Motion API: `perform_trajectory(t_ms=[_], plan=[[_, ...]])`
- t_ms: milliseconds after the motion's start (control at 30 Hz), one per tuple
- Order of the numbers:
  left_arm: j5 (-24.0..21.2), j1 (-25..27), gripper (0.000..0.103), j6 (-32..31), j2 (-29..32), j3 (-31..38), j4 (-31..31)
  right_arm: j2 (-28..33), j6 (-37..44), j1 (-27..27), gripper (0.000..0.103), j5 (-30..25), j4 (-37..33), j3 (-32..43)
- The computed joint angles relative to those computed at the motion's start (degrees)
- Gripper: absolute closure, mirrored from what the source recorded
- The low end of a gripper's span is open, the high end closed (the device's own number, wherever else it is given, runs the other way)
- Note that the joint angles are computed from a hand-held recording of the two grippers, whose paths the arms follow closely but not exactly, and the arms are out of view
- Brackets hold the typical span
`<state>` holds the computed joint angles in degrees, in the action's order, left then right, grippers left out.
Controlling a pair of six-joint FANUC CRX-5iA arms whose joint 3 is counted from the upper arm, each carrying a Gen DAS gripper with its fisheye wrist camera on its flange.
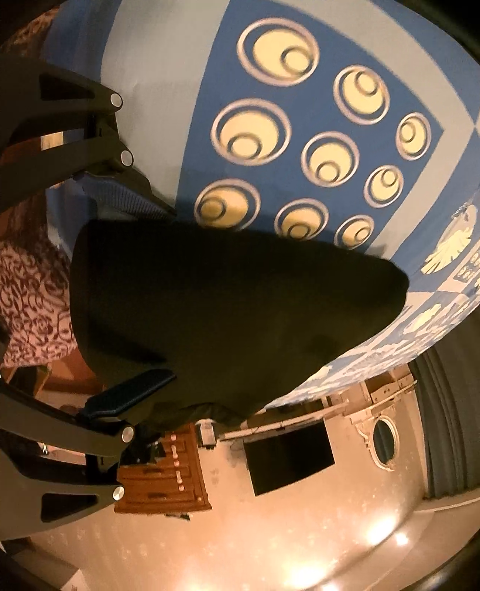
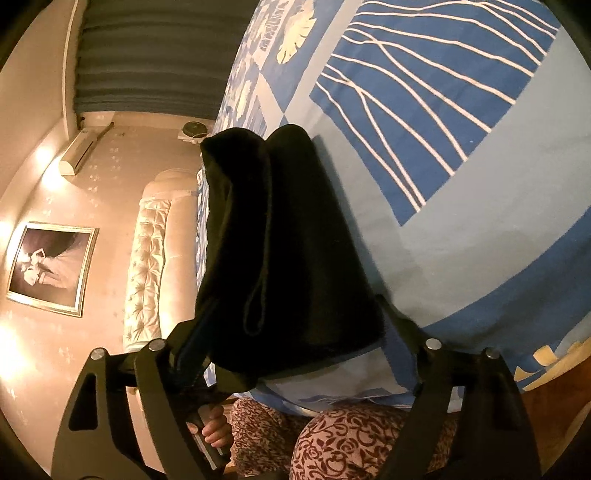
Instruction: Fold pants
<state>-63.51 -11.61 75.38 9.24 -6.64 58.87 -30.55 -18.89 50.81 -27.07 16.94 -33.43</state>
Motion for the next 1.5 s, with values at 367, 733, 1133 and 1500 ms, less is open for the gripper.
perform_trajectory(t_ms=[367,733,1133,1500], plan=[[1.72,-1.35,0.041,-0.15,-0.66,2.44,-8.41,1.95,8.76,-0.22,0.06,-6.98,-5.45,3.9],[2.5,-1.1,0.045,-2.39,-1.17,1.46,-8.11,-0.63,7.69,-1.15,0.065,-0.64,-6.28,-0.07],[2.79,1.5,0.042,-9.59,-1.71,0.18,-2.73,-4.07,12.63,-3.36,0.019,-3.64,-5.54,0.36],[-0.1,1.33,0.031,-6.58,10.09,14.57,-5.01,12.78,48.29,-16.43,0.017,-11.32,-28.45,19.88]])
